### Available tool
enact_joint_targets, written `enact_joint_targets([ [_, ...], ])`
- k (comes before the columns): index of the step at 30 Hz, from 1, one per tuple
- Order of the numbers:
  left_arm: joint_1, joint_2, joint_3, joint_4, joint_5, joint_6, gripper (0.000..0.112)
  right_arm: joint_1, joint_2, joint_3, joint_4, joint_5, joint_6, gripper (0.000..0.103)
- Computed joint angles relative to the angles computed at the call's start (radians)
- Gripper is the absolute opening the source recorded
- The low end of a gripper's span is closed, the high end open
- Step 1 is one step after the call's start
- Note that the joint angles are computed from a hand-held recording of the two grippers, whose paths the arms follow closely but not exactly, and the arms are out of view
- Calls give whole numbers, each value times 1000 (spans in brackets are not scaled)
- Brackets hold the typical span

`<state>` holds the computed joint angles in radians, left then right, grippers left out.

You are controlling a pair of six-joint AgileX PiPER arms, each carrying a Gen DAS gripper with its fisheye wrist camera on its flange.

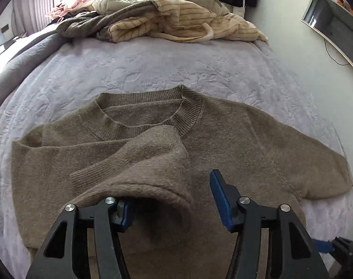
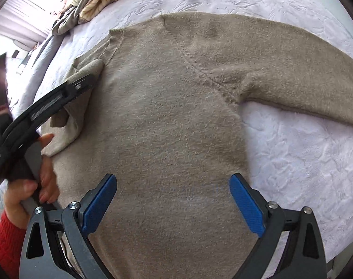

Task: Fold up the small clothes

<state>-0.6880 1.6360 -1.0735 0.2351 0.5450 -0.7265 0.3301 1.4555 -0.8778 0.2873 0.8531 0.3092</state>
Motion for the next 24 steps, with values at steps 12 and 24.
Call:
enact_joint_targets([
  [12, 630, -121, 101, -361, 143, 608, 59, 285, 267, -423, -362, -2, -1, 98],
  [24, 844, 109, 61, -756, 168, 959, 58, 353, 564, -726, -544, 23, 8, 9],
])
